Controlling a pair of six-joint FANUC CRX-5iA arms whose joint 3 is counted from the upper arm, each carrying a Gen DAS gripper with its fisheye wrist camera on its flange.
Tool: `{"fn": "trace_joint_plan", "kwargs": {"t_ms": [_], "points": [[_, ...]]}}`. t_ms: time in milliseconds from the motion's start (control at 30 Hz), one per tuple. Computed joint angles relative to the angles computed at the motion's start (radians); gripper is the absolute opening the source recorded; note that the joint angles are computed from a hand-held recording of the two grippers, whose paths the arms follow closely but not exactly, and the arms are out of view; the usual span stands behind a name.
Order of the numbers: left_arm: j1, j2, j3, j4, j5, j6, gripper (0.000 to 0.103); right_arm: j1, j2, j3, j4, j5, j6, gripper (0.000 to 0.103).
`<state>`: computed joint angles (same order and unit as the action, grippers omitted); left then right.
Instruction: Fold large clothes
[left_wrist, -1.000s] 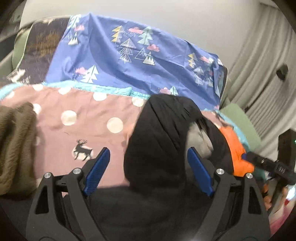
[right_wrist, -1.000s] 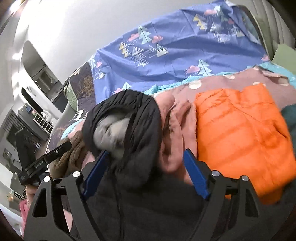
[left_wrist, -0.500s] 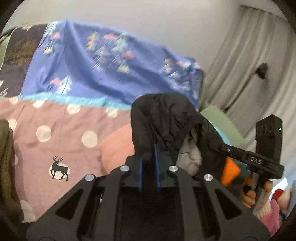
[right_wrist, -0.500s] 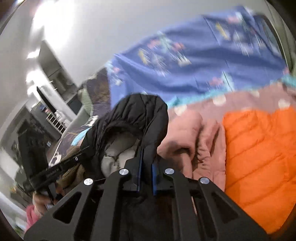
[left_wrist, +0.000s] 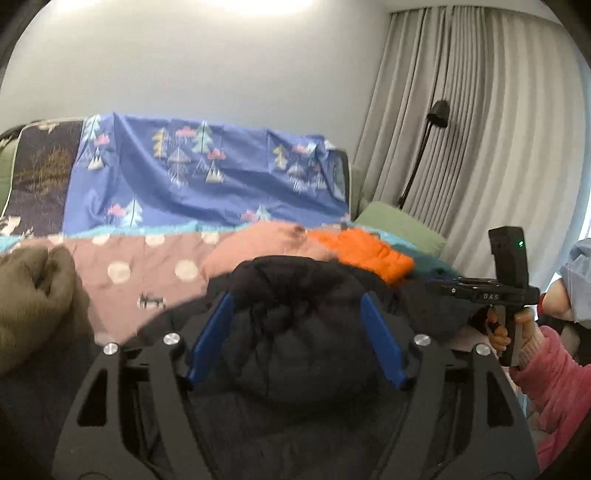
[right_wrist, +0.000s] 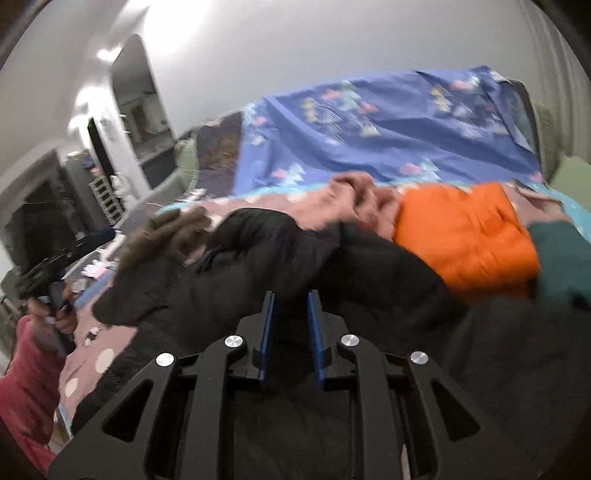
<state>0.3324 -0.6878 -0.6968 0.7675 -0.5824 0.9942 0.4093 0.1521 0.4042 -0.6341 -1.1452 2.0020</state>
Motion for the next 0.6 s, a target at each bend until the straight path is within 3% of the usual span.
{"fn": "trace_joint_plan", "kwargs": {"t_ms": [33,167,267,333,433,533,600], "points": [[-0.004,0.021,0.008,-0.018,-0.006,0.020,0.071,0.018,0.002,-0.008,0.014,0.006,-0.036,0.019],[-0.087,0.193,0.084,-0.184,-0.024,0.214,0.047,0.082,0.030,-0.007,0.000,0.014,-0.113,0.019],[-0.141,0.380,0.172,-0.349,-0.060,0.397,0.046,0.168,0.043,-0.064,0.091,0.113,-0.138,0.019],[-0.160,0.465,0.186,-0.397,-0.070,0.463,0.045,0.212,0.109,-0.063,0.183,0.102,-0.232,0.019],[-0.172,0.458,0.150,-0.384,-0.026,0.451,0.046,0.235,0.167,-0.086,0.268,0.078,-0.316,0.017],[-0.147,0.397,0.114,-0.302,-0.057,0.385,0.047,0.235,0.123,-0.114,0.285,0.101,-0.284,0.019],[-0.134,0.323,0.095,-0.317,-0.054,0.381,0.052,0.237,0.083,-0.129,0.281,0.124,-0.266,0.019]]}}
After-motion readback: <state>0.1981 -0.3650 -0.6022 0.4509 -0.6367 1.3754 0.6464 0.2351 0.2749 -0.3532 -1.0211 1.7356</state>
